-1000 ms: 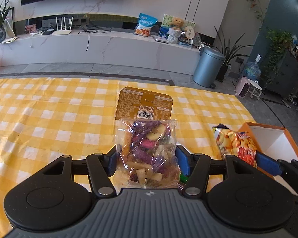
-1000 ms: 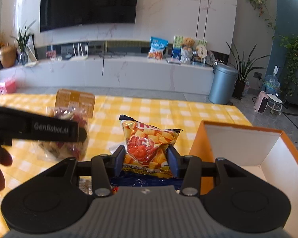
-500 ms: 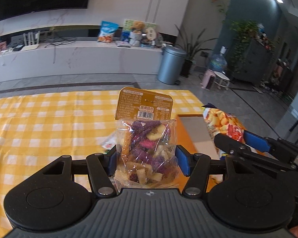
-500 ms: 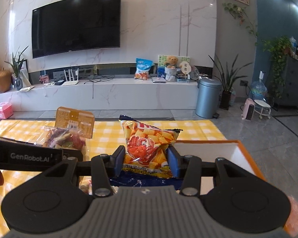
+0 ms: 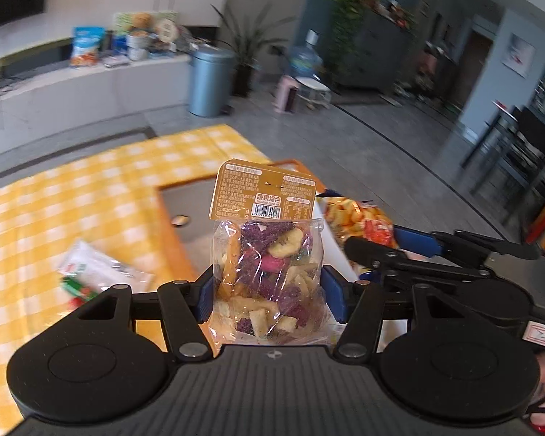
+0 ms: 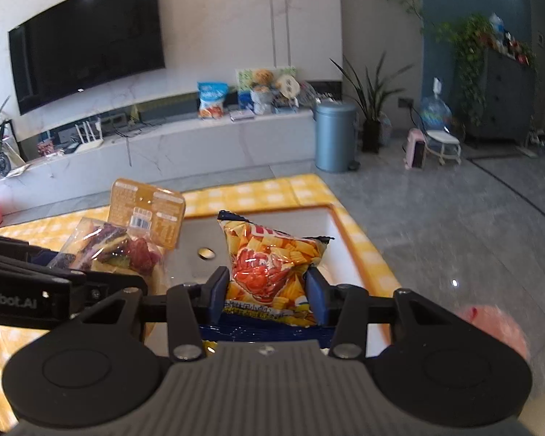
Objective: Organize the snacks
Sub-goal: 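Carry both chip bags over the orange box and release them inside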
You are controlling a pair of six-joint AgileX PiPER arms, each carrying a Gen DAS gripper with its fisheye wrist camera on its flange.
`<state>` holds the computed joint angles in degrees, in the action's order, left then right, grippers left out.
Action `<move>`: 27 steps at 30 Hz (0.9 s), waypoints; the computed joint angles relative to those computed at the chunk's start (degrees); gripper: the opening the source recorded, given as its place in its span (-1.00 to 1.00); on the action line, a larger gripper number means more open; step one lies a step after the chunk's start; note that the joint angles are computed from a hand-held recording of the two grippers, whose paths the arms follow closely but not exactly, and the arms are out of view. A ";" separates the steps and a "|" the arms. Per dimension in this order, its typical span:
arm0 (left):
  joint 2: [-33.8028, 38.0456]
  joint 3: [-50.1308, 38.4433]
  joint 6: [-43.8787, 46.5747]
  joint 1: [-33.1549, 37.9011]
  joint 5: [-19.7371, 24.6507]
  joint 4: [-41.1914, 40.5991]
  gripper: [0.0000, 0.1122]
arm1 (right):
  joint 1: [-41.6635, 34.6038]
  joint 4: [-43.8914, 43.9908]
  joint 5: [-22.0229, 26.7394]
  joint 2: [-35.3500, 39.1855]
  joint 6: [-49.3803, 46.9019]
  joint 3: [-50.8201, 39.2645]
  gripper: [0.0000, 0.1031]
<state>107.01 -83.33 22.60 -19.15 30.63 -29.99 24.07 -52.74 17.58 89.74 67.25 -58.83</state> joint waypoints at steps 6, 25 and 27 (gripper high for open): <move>7.68 -9.90 -1.51 -2.25 7.77 3.70 0.20 | -6.16 21.63 -0.46 1.06 -24.62 -0.40 -0.13; 24.57 -34.25 -7.50 -6.61 29.95 17.20 0.20 | -11.63 48.50 13.77 12.94 -67.29 -11.59 -0.20; 26.13 -36.58 -7.47 -6.56 32.19 17.53 0.20 | -11.27 48.00 14.91 13.52 -68.45 -12.58 -0.19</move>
<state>133.14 -119.91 15.13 -25.71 62.83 -12.46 12.81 -4.74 32.49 103.26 -1.20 -71.40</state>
